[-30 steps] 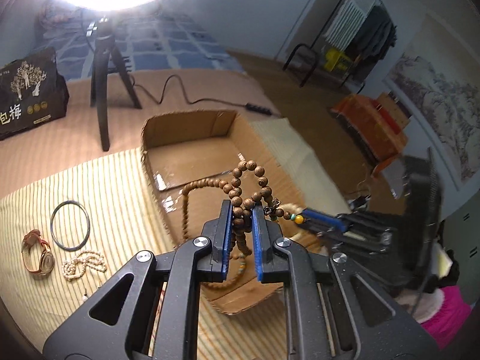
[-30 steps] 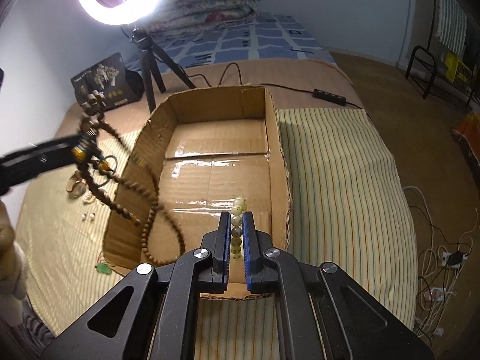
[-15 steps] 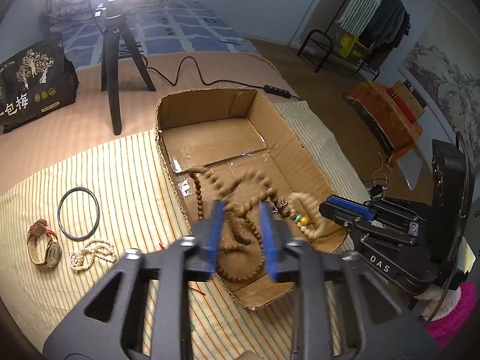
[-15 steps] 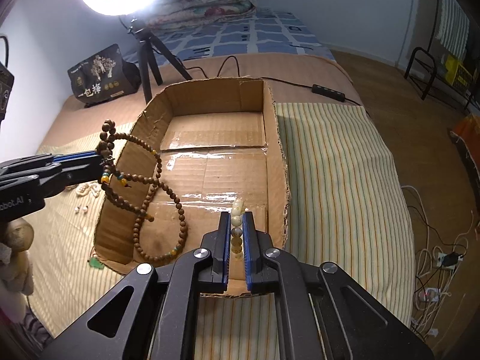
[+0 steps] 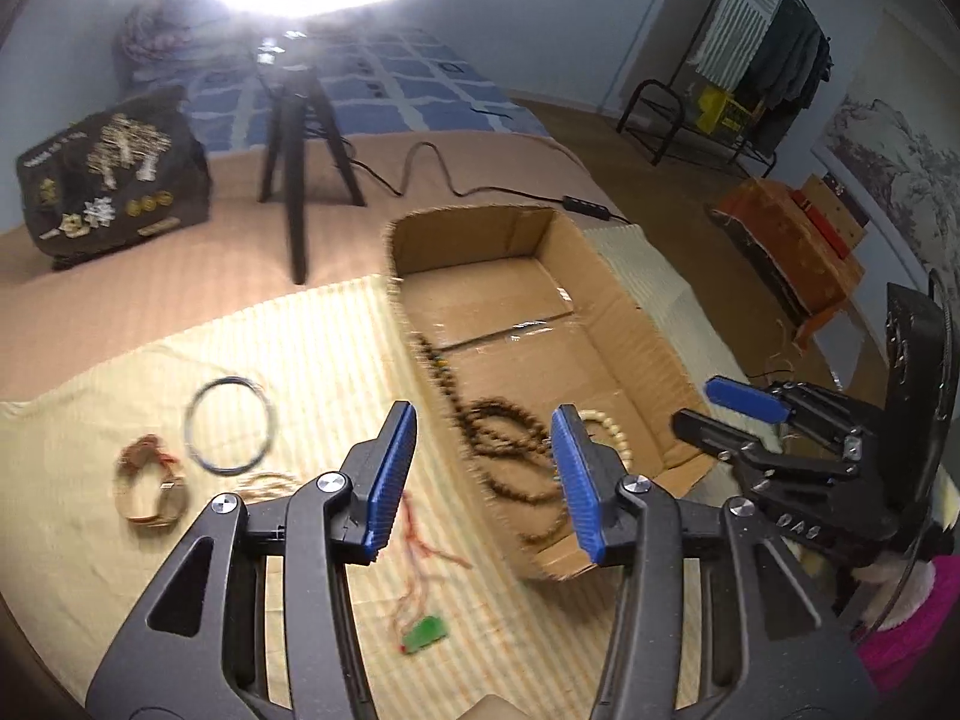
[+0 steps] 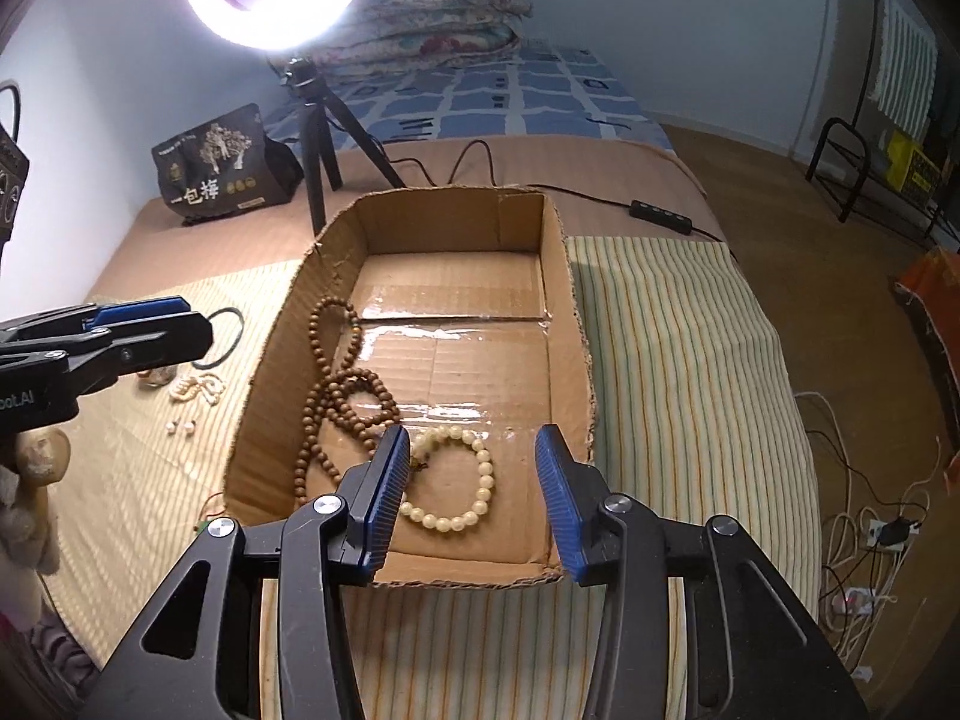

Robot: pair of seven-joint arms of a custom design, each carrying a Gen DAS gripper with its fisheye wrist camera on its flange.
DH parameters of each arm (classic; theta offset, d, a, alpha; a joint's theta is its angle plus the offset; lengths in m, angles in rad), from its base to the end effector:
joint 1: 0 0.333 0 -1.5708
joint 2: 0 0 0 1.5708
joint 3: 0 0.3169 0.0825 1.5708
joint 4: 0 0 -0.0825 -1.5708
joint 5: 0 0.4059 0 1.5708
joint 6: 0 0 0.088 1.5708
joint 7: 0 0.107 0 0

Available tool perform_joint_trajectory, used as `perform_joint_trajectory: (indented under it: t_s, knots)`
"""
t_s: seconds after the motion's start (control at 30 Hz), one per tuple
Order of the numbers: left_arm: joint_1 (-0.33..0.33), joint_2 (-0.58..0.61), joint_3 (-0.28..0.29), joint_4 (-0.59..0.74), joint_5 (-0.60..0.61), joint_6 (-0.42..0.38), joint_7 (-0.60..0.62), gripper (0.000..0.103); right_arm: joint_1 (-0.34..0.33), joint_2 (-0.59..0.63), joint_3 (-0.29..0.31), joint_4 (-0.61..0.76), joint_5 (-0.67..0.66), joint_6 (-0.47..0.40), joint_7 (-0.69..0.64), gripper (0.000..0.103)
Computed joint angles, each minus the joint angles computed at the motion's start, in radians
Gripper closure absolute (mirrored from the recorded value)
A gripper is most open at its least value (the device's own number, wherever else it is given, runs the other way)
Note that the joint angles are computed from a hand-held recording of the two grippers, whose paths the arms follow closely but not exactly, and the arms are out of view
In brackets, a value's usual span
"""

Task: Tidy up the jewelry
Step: 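Open both tools to drop the mala and bracelet into the box, then grasp the red-strap watch with the left tool while the right grasps a pearl earring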

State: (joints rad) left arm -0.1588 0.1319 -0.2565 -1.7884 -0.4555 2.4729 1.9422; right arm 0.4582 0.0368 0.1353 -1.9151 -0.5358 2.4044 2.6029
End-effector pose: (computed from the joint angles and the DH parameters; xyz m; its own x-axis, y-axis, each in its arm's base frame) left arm 0.6105 -0.2591 0.5324 -0.5292 -0.8098 0.2532 -0.7568 0.3156 -0.5724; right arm 0.5229 0.3474 0.5156 -0.1038 -0.9932 -0.0535 -0.8070 0.1156 -0.5792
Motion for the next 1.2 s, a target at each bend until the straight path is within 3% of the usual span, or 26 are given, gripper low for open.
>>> perform_joint_trajectory:
  t_s: [0.2, 0.37, 0.77, 1.2]
  knots:
    - [0.025, -0.063, 0.028, -0.074, -0.02, 0.051, 0.046, 0.055, 0.007, 0.001, 0.005, 0.007, -0.005, 0.032, 0.003, 0.06]
    - [0.038, -0.111, 0.065, -0.126, 0.033, 0.098, 0.043, 0.055, 0.021, 0.021, 0.008, 0.033, -0.011, 0.062, 0.001, 0.06]
    - [0.097, -0.127, 0.127, -0.168, 0.088, 0.067, -0.041, 0.055, 0.096, 0.145, -0.016, 0.186, 0.004, 0.099, -0.062, 0.054]
    - [0.151, -0.033, 0.118, -0.105, 0.117, -0.004, -0.132, 0.055, 0.16, 0.29, -0.05, 0.327, 0.181, 0.138, -0.211, 0.054]
